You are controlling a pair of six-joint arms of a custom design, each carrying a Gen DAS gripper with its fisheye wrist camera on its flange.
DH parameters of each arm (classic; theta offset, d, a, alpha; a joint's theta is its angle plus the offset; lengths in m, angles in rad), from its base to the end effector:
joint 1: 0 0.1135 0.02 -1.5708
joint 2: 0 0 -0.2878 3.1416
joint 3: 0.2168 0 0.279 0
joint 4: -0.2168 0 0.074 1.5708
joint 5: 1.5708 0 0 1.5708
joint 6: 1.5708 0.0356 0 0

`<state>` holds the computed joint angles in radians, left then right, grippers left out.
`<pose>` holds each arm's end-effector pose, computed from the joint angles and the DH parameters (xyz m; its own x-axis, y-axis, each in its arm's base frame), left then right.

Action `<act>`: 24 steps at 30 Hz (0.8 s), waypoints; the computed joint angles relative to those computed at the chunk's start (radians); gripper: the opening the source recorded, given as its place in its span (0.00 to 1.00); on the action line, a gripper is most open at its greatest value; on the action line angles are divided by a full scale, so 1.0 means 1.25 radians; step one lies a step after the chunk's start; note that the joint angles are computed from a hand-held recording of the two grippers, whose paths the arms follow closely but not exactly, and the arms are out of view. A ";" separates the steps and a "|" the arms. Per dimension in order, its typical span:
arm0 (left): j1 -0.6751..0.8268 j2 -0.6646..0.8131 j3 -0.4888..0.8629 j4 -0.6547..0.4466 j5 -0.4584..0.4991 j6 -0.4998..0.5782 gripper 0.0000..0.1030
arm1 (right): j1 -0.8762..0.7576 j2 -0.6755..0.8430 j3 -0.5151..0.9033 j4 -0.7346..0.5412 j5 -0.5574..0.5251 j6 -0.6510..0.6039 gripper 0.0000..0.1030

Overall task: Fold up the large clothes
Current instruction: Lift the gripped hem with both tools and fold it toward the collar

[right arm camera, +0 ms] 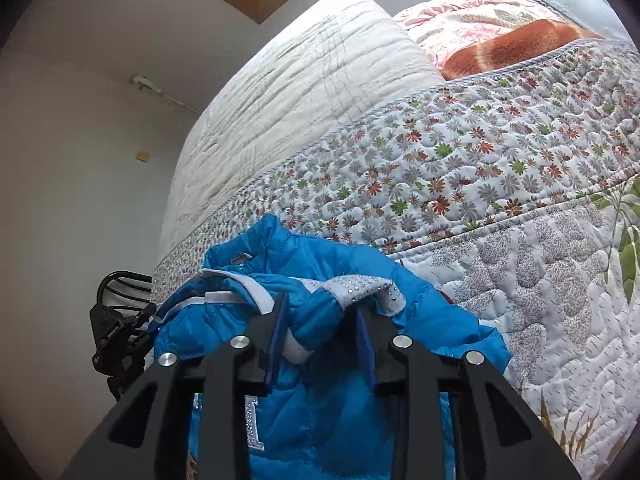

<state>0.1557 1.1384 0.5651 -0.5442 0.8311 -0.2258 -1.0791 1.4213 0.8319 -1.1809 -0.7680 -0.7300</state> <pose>0.2054 0.0056 0.1893 -0.9137 -0.2962 -0.2781 0.0108 0.6667 -0.7453 0.1244 -0.1798 0.1989 -0.8110 0.4983 -0.3064 0.2124 0.7388 0.6396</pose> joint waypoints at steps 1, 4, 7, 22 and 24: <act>0.026 -0.030 0.007 -0.036 0.011 0.030 0.67 | -0.019 -0.024 -0.001 -0.007 0.006 -0.012 0.58; 0.084 -0.112 0.036 -0.175 0.005 0.157 0.67 | -0.090 -0.071 0.001 -0.062 0.029 -0.129 0.62; 0.112 -0.190 0.038 -0.295 -0.073 0.296 0.72 | -0.167 -0.083 -0.014 -0.128 0.062 -0.274 0.62; 0.001 -0.440 -0.113 -0.315 -0.173 0.264 0.12 | -0.271 -0.162 -0.118 -0.136 0.087 -0.450 0.07; 0.082 -0.456 -0.088 -0.369 -0.101 0.323 0.10 | -0.294 -0.146 -0.089 -0.184 0.072 -0.476 0.06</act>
